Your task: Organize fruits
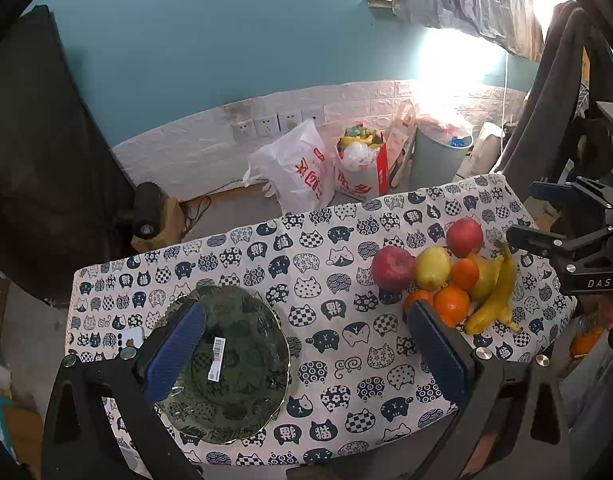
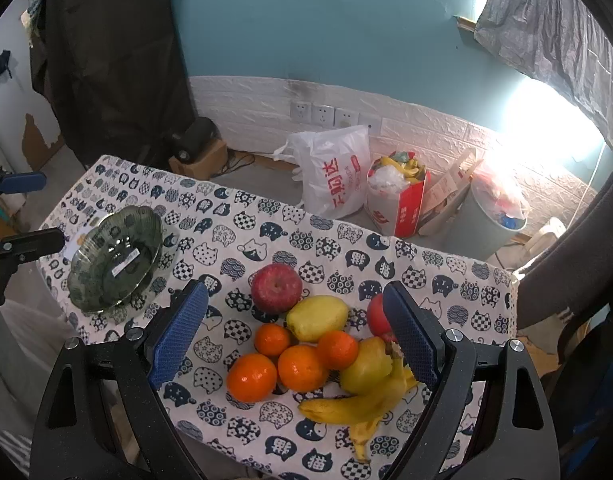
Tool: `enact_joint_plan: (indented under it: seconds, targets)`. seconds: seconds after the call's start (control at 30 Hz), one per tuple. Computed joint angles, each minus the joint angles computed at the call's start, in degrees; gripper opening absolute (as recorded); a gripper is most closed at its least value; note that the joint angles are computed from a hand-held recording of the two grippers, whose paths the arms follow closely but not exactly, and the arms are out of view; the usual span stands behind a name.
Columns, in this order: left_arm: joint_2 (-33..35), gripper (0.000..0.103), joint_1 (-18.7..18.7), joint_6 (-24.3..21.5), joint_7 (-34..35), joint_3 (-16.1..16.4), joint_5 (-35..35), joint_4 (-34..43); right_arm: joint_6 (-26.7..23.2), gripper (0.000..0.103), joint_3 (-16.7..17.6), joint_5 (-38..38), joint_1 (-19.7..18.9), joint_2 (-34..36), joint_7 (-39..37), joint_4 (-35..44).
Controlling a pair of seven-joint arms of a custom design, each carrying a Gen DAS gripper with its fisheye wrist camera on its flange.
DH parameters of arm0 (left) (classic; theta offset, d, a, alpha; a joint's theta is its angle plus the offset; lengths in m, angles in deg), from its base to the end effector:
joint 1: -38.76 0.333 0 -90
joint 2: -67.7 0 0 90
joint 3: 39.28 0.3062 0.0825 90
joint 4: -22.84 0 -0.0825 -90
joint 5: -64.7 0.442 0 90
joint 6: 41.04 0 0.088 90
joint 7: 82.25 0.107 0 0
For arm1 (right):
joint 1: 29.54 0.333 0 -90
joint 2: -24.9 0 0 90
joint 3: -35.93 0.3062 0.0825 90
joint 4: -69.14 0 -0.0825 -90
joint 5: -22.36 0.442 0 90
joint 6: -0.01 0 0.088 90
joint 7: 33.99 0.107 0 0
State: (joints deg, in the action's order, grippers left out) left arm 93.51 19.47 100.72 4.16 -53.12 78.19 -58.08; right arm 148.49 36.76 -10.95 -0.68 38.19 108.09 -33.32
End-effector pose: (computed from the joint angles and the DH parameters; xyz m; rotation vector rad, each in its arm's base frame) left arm 0.6769 -0.4004 0.4955 -1.2545 2.3686 -0.7079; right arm 0.6164 0.3627 0.4491 -1.8224 1.7863 -0.6247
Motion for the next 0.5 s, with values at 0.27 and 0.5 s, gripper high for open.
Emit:
enact_joint_plan:
  seconds: [0.27, 0.5]
  targets:
    - [0.2, 0.102, -0.1, -0.1, 0.0, 0.1, 0.1, 0.3, -0.1, 0.088, 0.0, 0.0, 0.1, 0.0, 0.1, 0.1]
    - [0.4, 0.102, -0.1, -0.2, 0.1, 0.1, 0.2, 0.4, -0.1, 0.088, 0.0, -0.1, 0.1, -0.1, 0.1, 0.0]
